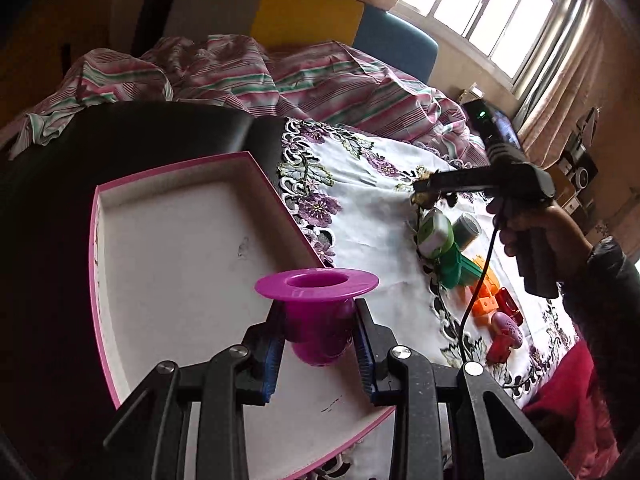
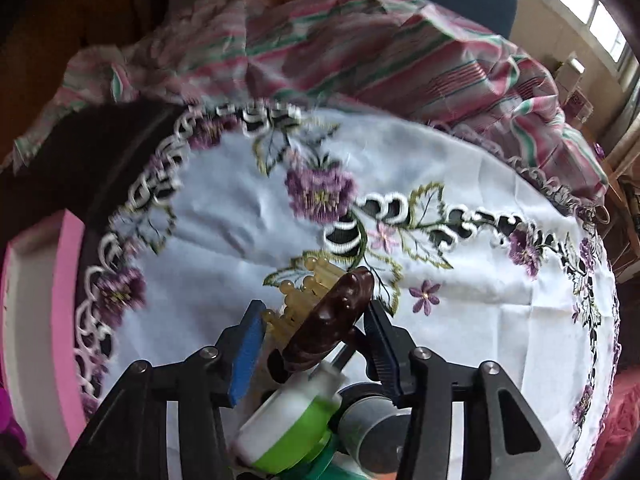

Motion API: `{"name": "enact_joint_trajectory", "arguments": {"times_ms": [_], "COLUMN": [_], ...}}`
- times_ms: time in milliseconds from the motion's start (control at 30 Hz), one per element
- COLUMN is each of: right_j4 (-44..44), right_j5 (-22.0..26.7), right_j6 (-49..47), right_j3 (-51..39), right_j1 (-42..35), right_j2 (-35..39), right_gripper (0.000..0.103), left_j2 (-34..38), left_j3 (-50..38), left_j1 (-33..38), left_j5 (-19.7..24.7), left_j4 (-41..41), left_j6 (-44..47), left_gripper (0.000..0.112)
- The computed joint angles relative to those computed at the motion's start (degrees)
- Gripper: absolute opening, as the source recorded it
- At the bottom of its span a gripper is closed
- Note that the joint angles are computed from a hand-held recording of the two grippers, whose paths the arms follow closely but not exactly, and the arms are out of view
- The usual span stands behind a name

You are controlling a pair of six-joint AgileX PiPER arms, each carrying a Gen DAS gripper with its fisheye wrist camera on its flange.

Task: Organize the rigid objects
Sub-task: 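Carry the magenta cup over the tray while the right gripper grasps the brown brush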

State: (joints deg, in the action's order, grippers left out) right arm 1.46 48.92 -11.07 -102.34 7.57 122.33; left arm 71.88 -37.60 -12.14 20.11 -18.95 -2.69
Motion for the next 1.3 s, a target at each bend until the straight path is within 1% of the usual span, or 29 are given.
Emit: {"name": "enact_joint_trajectory", "arguments": {"times_ms": [67, 133, 233, 267, 300, 333, 367, 400, 433, 500, 600, 667, 700, 767, 833, 867, 900, 933, 967, 1033, 1067, 1100, 1133, 1167, 1233, 1267, 1300], "right_j4": [0.3, 1.6, 5.2, 6.6, 5.7, 2.8, -1.1, -2.7, -2.3, 1.4, 7.1, 8.7, 7.9, 3.8, 0.4, -1.5, -5.5, -9.7, -11.6, -10.7, -7.9, -4.3, -2.3, -0.8, 3.8, 4.3, 4.6], "right_j5": [-1.3, -4.0, -5.7, -5.5, -5.7, -6.2, -4.7, -3.4, -2.2, 0.5, 3.8, 4.0, 3.6, -1.3, -1.5, -1.4, -1.8, -1.5, 0.1, 2.8, 5.1, 9.2, 11.7, 13.0, 17.1, 17.2, 17.2], "right_j6": [0.0, -1.2, -2.9, -3.8, -3.2, -1.9, -0.6, 0.3, 0.0, -1.3, -0.4, 1.3, 2.6, 5.1, 7.5, 8.2, 8.9, 9.2, 8.6, 5.6, 2.4, -0.4, -1.8, -2.4, -3.0, -2.2, -1.8], "right_j3": [2.2, 6.3, 8.6, 9.1, 9.0, 9.3, 7.8, 6.0, 4.4, 1.1, -3.9, -5.5, -5.8, -2.7, -4.0, -5.0, -5.8, -7.0, -9.3, -11.9, -14.0, -17.9, -20.2, -21.2, -24.9, -24.6, -24.3], "right_j1": [0.0, -0.7, -2.1, -2.8, -2.7, -2.2, -1.4, -0.9, -1.0, -2.2, -3.6, -3.5, -2.9, -1.0, 0.0, 0.4, 1.2, 1.8, 2.0, 1.2, 0.4, -0.5, -1.2, -1.9, -3.7, -3.8, -4.0], "right_j2": [-2.1, -5.5, -8.1, -8.8, -9.0, -9.0, -7.9, -6.2, -4.9, -2.0, 2.6, 4.9, 5.9, 5.4, 6.1, 6.5, 6.8, 7.4, 8.4, 9.0, 9.8, 11.7, 12.7, 13.0, 14.7, 14.6, 14.5], "right_gripper": [0.051, 0.051, 0.051, 0.051, 0.051, 0.051, 0.051, 0.051, 0.051, 0.051, 0.051, 0.051, 0.051, 0.051, 0.050, 0.048, 0.040, 0.037, 0.034, 0.034, 0.034, 0.035, 0.035, 0.036, 0.046, 0.054, 0.057], "left_j2": [-0.7, -1.5, -2.6, -3.2, -3.4, -3.6, -3.8, -3.9, -4.3, -5.2, -6.0, -6.1, -6.2, -6.1, -6.1, -6.0, -6.0, -5.9, -5.8, -5.3, -4.9, -4.6, -4.4, -4.4, -4.3, -4.3, -4.3], "left_j3": [0.5, 1.0, 1.6, 1.8, 1.8, 1.8, 1.9, 1.7, 1.9, 2.2, 2.6, 2.5, 2.5, 2.6, 2.7, 2.7, 2.8, 2.8, 2.8, 2.9, 2.9, 2.9, 3.0, 3.0, 3.0, 3.0, 3.1], "left_j1": [-0.6, -0.7, -1.0, -1.5, -1.9, -2.1, -2.3, -2.3, -2.8, -3.9, -4.0, -3.9, -3.9, -3.2, -2.7, -2.3, -1.9, -1.3, -0.7, 0.5, 1.1, 1.5, 1.7, 1.8, 1.8, 1.9, 2.1], "left_j5": [-0.1, 0.0, 0.4, 0.4, 0.5, 0.7, 0.8, 1.1, 1.0, 1.1, 1.7, 2.1, 2.1, 2.1, 2.1, 2.1, 2.0, 1.9, 2.0, 2.0, 1.9, 1.8, 1.7, 1.7, 1.6, 1.6, 1.6], "left_j4": [1.0, 1.5, 1.7, 3.2, 4.4, 4.8, 4.9, 4.9, 6.3, 9.9, 10.8, 11.0, 11.5, 10.2, 9.7, 8.9, 8.2, 7.2, 5.9, 3.1, 1.4, 0.4, -0.4, -1.2, -1.7, -2.1, -2.6], "left_j6": [-1.3, -1.8, -2.2, -3.8, -5.0, -5.5, -5.8, -5.8, -7.3, -11.3, -12.6, -12.7, -13.1, -11.8, -11.2, -10.3, -9.5, -8.3, -6.8, -3.8, -2.0, -1.0, -0.3, 0.6, 1.1, 1.6, 2.1], "left_gripper": [0.032, 0.032, 0.032, 0.032, 0.032, 0.032, 0.032, 0.032, 0.032, 0.032, 0.032, 0.032, 0.032, 0.032, 0.033, 0.032, 0.033, 0.032, 0.032, 0.032, 0.032, 0.032, 0.032, 0.032, 0.033, 0.033, 0.033]}}
